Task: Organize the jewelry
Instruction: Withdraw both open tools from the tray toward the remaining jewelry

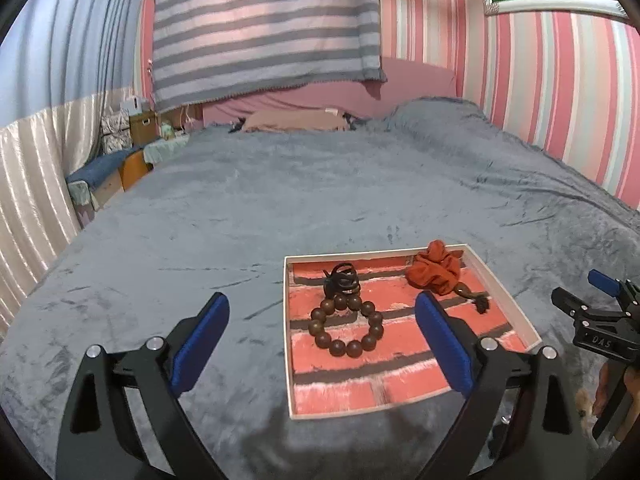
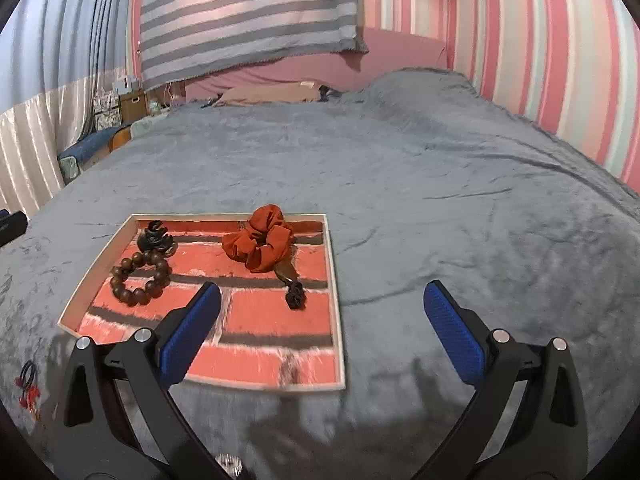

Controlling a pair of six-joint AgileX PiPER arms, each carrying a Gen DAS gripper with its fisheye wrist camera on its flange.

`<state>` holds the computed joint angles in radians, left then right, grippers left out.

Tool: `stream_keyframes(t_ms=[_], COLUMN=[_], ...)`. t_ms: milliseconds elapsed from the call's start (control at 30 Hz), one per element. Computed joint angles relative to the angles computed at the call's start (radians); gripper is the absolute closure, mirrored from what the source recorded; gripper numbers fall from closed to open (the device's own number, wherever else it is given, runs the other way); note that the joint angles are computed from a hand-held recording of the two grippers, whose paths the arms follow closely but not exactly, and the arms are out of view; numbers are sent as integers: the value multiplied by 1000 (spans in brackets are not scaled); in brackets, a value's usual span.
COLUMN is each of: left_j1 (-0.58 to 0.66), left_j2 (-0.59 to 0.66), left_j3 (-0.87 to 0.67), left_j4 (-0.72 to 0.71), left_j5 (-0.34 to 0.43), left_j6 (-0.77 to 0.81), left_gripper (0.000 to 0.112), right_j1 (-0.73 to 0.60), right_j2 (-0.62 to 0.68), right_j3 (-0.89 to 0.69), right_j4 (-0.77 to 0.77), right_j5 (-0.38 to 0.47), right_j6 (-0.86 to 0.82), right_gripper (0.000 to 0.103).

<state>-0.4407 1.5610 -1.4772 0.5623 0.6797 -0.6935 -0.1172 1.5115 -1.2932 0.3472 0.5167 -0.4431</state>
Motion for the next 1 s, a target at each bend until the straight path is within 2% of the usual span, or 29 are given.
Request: stream_keyframes(t_ms=[167, 367, 533, 1000], left_j1=[-64, -141, -172, -140], left_j2=[-157, -291, -380, -604], left_j3=[132, 266, 373, 614], left_j4=[62, 169, 213, 197], left_j5=[17, 80, 123, 160], left_j6=[-68, -188, -242, -273], left_gripper=[17, 16, 16, 16], right_j1=[-67, -130, -120, -64], right_j2=[-162, -304, -401, -618], right_j3=[137, 265, 366, 543], right_j4=[121, 214, 212, 112], right_j5=[15, 69, 64, 74], right_j6=[-128, -201, -195, -84], right_gripper=[4, 4, 4, 4])
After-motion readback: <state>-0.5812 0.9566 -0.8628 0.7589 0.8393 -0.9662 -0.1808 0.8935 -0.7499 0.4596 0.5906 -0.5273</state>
